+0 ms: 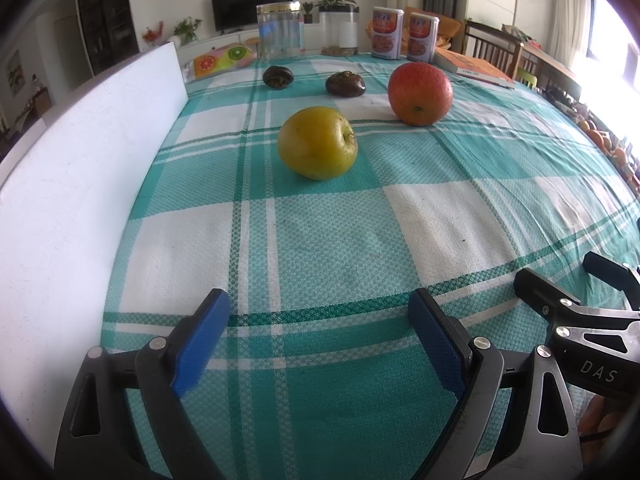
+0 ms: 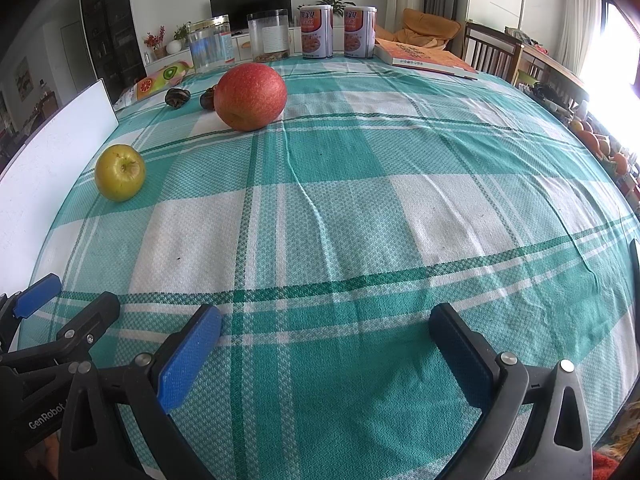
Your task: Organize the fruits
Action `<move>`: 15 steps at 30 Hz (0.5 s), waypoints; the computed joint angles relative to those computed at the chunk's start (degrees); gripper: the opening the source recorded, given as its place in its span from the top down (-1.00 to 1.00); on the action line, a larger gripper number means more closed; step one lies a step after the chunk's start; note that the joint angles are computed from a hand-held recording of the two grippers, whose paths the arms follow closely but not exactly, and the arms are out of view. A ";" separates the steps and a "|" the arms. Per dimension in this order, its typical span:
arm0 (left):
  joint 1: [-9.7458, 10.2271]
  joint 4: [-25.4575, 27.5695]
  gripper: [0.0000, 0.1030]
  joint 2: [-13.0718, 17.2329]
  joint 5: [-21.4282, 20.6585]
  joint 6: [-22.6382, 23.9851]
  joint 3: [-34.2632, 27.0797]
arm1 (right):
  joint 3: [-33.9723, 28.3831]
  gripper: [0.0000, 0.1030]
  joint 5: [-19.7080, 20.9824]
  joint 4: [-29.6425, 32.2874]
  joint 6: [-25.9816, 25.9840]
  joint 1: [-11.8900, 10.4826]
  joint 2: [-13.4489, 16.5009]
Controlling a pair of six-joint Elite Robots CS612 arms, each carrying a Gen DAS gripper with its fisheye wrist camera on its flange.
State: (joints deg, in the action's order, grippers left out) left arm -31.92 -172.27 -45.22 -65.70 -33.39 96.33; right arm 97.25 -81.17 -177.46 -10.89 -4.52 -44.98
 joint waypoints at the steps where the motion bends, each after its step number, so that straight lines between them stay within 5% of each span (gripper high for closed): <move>1: 0.00 0.00 -0.79 0.00 0.00 0.00 0.00 | -0.01 -1.00 -0.01 0.01 0.02 0.01 0.00; 10: 0.83 1.76 -0.80 -0.14 -2.90 -0.30 -0.91 | -0.04 -1.00 0.05 0.07 -0.12 0.01 0.01; 15: 3.15 -1.69 -0.80 1.03 -6.44 -6.35 -3.40 | -0.04 -1.00 0.07 0.06 -0.14 0.00 0.01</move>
